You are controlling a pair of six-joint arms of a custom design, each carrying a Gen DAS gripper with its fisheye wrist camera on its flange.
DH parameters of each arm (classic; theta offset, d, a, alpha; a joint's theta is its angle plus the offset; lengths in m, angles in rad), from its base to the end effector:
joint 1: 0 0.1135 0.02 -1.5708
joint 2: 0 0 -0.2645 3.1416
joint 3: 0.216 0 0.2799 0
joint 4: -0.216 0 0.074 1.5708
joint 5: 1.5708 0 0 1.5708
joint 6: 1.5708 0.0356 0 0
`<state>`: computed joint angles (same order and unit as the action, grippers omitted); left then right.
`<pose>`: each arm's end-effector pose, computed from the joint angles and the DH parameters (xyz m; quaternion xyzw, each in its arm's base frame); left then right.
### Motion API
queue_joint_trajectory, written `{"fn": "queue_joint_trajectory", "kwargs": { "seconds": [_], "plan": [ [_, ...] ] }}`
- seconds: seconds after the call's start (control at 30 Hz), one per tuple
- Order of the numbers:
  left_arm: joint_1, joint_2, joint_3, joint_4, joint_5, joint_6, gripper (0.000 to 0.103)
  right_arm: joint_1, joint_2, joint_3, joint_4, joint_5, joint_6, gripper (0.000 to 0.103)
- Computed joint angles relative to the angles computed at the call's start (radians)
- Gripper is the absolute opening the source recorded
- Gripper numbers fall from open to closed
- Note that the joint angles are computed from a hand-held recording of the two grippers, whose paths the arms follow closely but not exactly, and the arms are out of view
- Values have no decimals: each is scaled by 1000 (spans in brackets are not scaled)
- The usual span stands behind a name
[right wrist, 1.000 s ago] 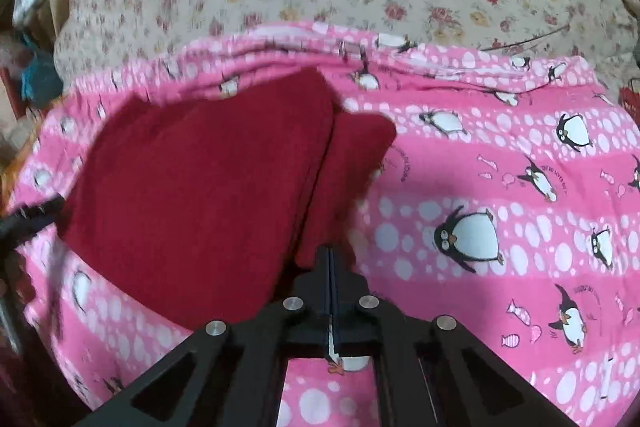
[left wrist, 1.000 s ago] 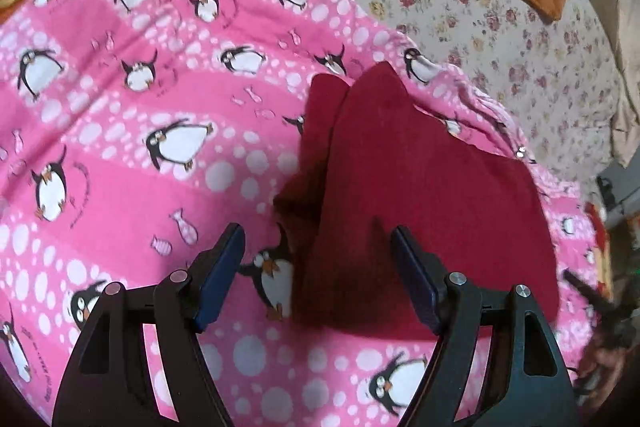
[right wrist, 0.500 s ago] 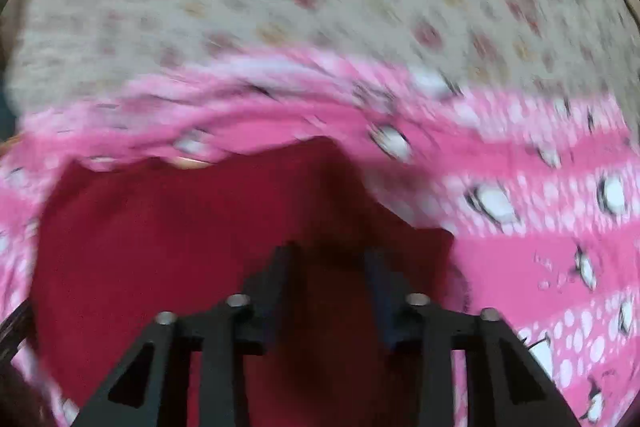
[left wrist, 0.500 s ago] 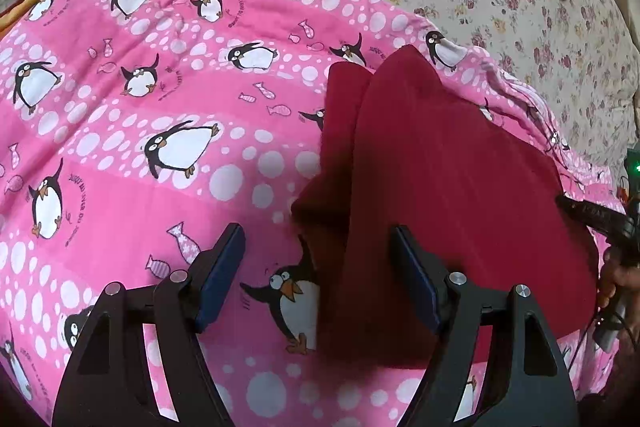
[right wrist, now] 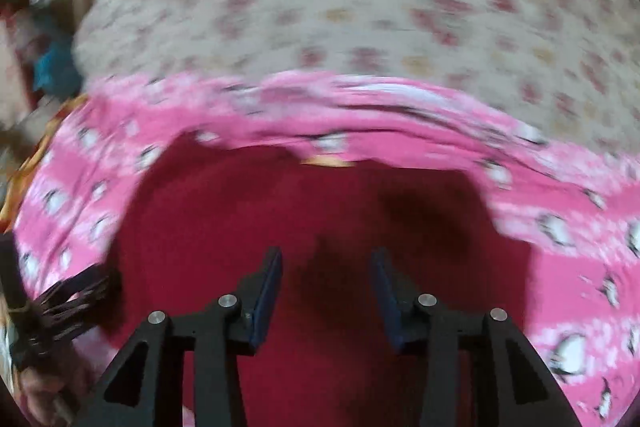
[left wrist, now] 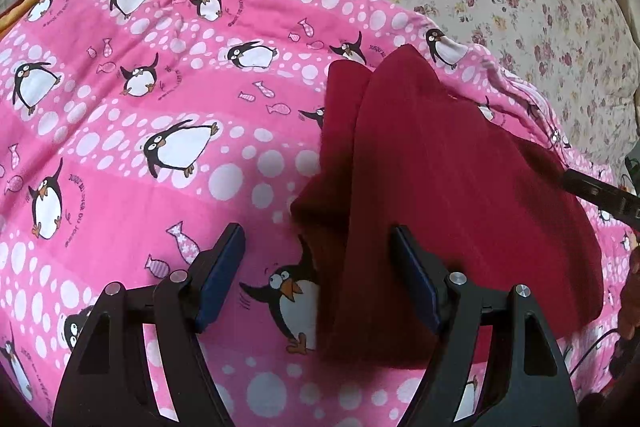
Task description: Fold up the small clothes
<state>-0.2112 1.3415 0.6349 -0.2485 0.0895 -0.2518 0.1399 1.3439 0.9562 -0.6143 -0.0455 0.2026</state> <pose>0.2633 -0.0597 0.1498 -0.0058 0.9521 -0.1109 0.2848 0.2922 0.0428 0.2311 0.0237 0.9593 0.0693 0.2727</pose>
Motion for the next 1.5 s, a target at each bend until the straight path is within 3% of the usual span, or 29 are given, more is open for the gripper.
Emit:
{"fn": "queue_joint_trajectory", "kwargs": {
  "seconds": [0.23, 0.67, 0.8, 1.17, 1.37, 1.5],
  "plan": [
    [12, 12, 10, -10, 26, 9, 76, 224, 243, 159, 77, 22, 66, 44],
    [39, 41, 24, -6, 81, 14, 78, 276, 640, 480, 107, 34, 148, 44],
    [47, 43, 29, -13, 93, 18, 78, 267, 596, 448, 118, 20, 177, 44],
    [50, 33, 15, 0, 102, 13, 79, 242, 280, 112, 180, 26, 185, 47],
    [43, 35, 13, 10, 94, 12, 80, 157, 213, 39, 128, 18, 178, 50],
    [42, 37, 13, 13, 94, 9, 81, 139, 202, -4, 165, 4, 164, 51]
  ]
}}
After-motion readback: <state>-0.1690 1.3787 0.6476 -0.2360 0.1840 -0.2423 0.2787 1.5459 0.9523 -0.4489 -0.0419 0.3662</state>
